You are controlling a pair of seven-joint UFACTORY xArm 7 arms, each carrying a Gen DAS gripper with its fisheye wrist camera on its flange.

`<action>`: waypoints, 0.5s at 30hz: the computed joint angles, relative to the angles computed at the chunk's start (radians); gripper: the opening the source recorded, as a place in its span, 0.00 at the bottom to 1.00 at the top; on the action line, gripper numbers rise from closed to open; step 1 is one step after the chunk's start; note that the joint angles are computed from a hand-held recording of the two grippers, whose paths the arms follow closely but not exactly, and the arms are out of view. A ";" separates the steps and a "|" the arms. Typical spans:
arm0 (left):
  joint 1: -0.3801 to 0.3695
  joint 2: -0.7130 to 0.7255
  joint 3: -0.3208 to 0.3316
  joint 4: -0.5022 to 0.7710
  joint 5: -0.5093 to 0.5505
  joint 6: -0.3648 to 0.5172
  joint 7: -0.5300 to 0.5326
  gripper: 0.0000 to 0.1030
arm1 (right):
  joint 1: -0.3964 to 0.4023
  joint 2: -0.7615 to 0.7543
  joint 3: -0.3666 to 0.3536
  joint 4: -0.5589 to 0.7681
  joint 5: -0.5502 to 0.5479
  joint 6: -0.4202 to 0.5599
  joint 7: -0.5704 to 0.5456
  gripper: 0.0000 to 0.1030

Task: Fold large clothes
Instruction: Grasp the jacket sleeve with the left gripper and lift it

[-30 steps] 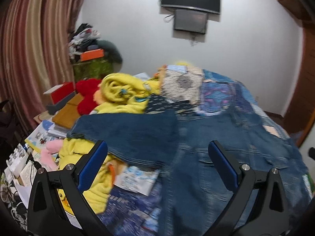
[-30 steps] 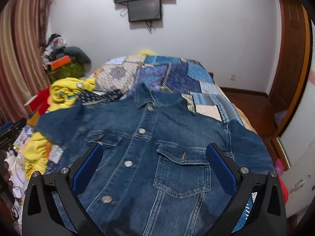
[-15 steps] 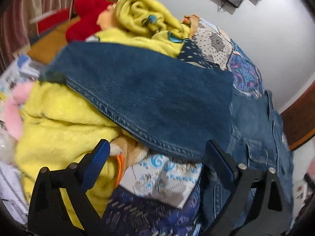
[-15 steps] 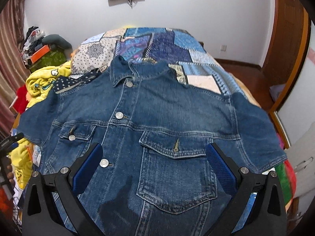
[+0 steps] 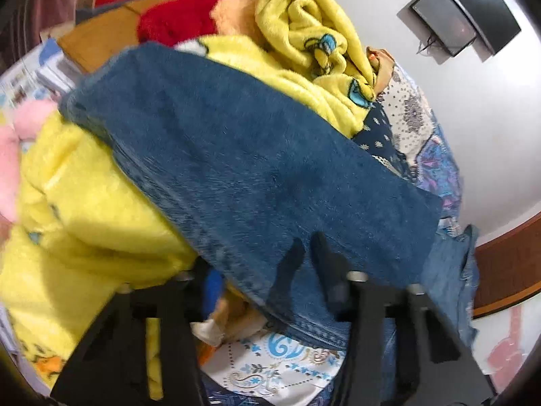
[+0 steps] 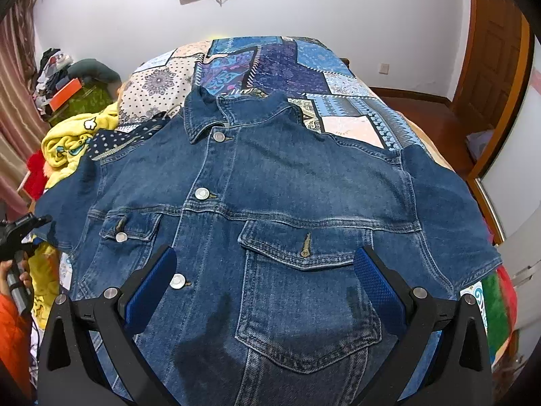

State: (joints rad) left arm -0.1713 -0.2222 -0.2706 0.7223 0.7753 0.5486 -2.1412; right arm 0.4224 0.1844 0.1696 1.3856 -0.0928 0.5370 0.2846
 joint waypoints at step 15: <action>-0.128 0.121 -0.036 0.445 0.027 0.524 0.342 0.07 | -0.031 -0.084 0.015 -0.073 0.110 -0.052 -0.077 1.00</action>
